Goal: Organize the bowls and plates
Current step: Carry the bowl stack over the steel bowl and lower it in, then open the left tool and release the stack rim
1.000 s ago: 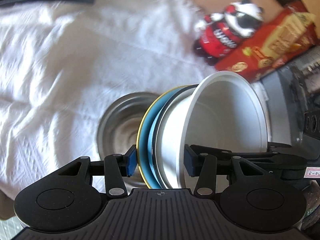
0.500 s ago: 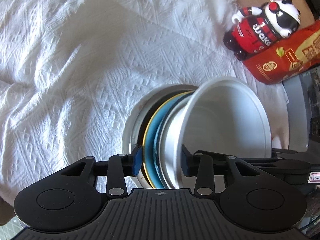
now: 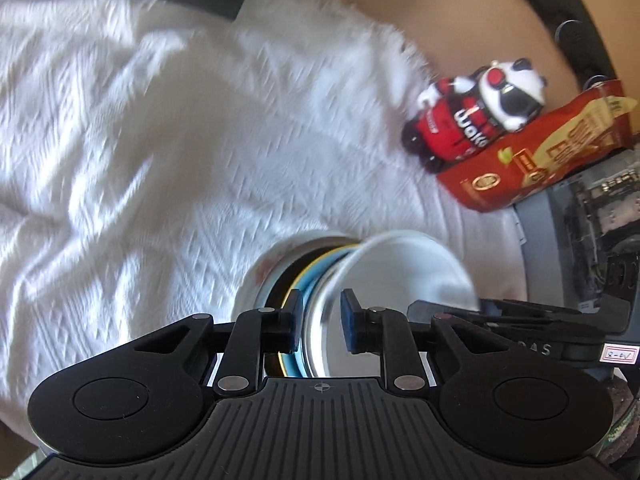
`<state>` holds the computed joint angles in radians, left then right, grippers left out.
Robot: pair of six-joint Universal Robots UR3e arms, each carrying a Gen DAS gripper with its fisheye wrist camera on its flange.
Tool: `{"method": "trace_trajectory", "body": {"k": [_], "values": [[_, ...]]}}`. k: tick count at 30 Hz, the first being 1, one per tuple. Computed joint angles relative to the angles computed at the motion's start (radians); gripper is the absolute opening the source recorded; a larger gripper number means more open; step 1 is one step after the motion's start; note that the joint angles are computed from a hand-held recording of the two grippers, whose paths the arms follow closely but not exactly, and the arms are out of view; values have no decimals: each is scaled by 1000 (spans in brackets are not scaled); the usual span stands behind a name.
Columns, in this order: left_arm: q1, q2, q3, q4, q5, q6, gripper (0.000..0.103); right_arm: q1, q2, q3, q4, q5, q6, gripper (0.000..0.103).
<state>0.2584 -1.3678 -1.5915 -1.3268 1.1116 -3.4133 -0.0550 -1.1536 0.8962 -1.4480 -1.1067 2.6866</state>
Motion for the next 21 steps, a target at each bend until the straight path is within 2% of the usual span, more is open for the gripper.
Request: {"method": "trace_trajectory", "body": {"k": [1,6,21], "values": [[2,-10,28,-39,-6,9,22,-11,7,-27,36,27,-15,70],[-21,-38,31,-43,-4,2,22,-14,-57,43,21,66,-69,69],[3,-3,24,-58,-34,-27,22,-26,-91,93,-40,79,-35,69]]}}
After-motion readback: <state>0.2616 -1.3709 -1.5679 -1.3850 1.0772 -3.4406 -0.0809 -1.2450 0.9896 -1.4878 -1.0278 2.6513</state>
